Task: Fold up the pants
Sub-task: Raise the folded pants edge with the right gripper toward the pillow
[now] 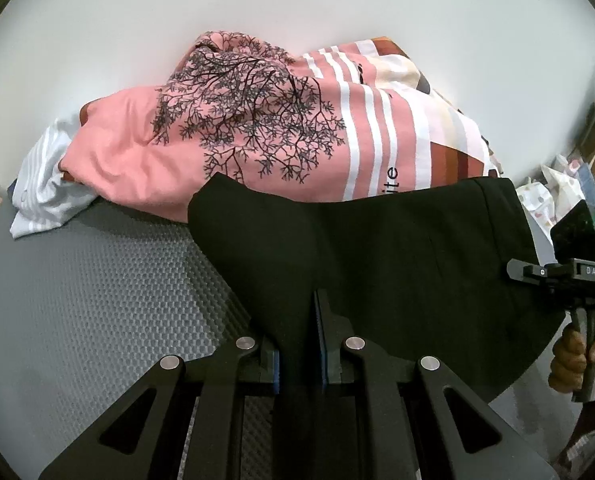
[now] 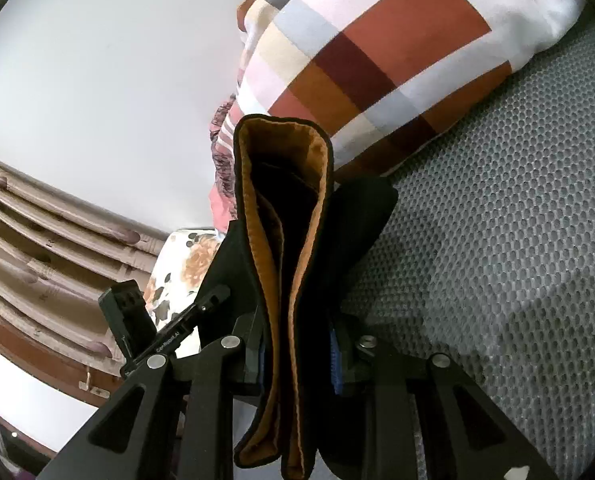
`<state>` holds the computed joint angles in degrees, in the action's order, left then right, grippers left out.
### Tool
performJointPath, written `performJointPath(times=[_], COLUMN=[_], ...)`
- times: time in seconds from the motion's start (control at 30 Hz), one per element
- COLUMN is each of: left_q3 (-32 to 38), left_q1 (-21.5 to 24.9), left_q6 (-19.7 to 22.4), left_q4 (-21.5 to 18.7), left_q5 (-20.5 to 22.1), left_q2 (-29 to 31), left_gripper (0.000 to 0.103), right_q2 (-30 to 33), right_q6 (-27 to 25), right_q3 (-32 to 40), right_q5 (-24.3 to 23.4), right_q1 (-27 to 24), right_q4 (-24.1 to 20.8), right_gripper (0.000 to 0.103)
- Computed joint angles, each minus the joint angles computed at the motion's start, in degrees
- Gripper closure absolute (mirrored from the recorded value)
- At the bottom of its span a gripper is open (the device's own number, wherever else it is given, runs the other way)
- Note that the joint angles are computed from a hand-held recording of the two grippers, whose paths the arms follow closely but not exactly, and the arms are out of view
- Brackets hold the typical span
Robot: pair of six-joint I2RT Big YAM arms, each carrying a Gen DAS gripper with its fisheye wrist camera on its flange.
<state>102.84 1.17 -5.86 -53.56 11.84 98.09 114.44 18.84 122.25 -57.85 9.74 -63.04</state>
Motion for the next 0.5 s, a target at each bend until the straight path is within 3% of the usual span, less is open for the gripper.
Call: performJointPath(times=[0.5], left_q3=[-1.65], left_q1=[-0.14], left_q6=[0.59], left_q4=[1.21], left_q5=[-2.84], left_q2=[0.02], left_gripper=[0.09], right_q2=[0.81], right_q6=[-1.12], right_q3=[0.68], right_q5=[1.55], right_q1=[-0.68], right_q4=[-1.27], right_gripper=[0.081])
